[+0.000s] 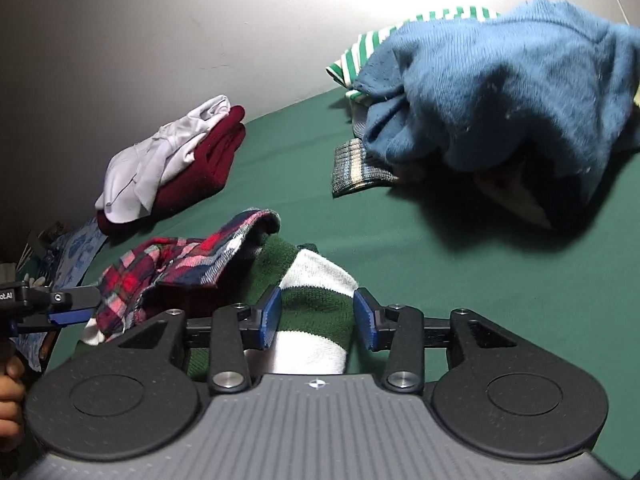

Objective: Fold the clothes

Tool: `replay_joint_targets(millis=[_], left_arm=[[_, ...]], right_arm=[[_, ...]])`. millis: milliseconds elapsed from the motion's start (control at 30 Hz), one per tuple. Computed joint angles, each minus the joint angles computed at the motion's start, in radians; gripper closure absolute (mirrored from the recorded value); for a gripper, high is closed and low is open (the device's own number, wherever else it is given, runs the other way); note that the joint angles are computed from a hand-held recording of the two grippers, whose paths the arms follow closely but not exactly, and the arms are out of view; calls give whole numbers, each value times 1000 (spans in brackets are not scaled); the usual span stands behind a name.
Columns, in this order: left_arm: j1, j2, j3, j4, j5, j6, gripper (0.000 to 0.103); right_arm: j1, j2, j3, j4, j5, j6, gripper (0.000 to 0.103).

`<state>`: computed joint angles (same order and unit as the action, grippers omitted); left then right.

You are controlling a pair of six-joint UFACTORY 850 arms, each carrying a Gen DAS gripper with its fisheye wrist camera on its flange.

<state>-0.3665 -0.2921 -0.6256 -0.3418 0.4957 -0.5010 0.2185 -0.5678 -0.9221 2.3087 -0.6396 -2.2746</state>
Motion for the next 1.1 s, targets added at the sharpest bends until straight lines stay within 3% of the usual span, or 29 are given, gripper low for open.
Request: replay_joint_targets(millis=[33, 167, 267, 400, 500, 567, 633, 733, 833, 867, 933, 1033, 1100], left_arm=[[0, -13, -18, 5, -4, 12, 70], [-9, -61, -86, -36, -27, 120, 73], [-13, -88, -106, -69, -34, 171, 69], [-7, -48, -85, -89, -52, 206, 66], [-23, 8, -39, -194, -24, 291, 54], [-36, 47, -3, -265, 3, 335, 51], [-49, 85, 30, -323, 29, 365, 47], [-57, 116, 53, -262, 46, 281, 47], [-79, 98, 24, -241, 44, 290, 46], [-81, 80, 7, -224, 36, 282, 44], [-85, 44, -25, -183, 19, 262, 42], [-81, -14, -65, -74, -15, 176, 41], [-91, -40, -79, -61, -13, 175, 32]], right_arm=[[1, 1, 3, 14, -10, -10, 81], [26, 29, 39, 165, -35, -234, 85], [37, -1, 13, 180, -7, -275, 82], [40, 10, 19, 242, 11, -361, 77], [26, 62, 72, 356, -35, -418, 76], [0, 87, 90, 299, -60, -330, 72], [-32, 92, 85, 125, -97, -142, 70], [-34, 81, 73, 19, -150, -6, 66], [-12, 55, 45, -28, -143, 88, 66], [-6, 47, 36, -45, -136, 103, 69], [8, 45, 30, -27, -103, 76, 98], [17, 59, 48, 86, -70, -25, 98], [16, 53, 34, 92, -5, -39, 98]])
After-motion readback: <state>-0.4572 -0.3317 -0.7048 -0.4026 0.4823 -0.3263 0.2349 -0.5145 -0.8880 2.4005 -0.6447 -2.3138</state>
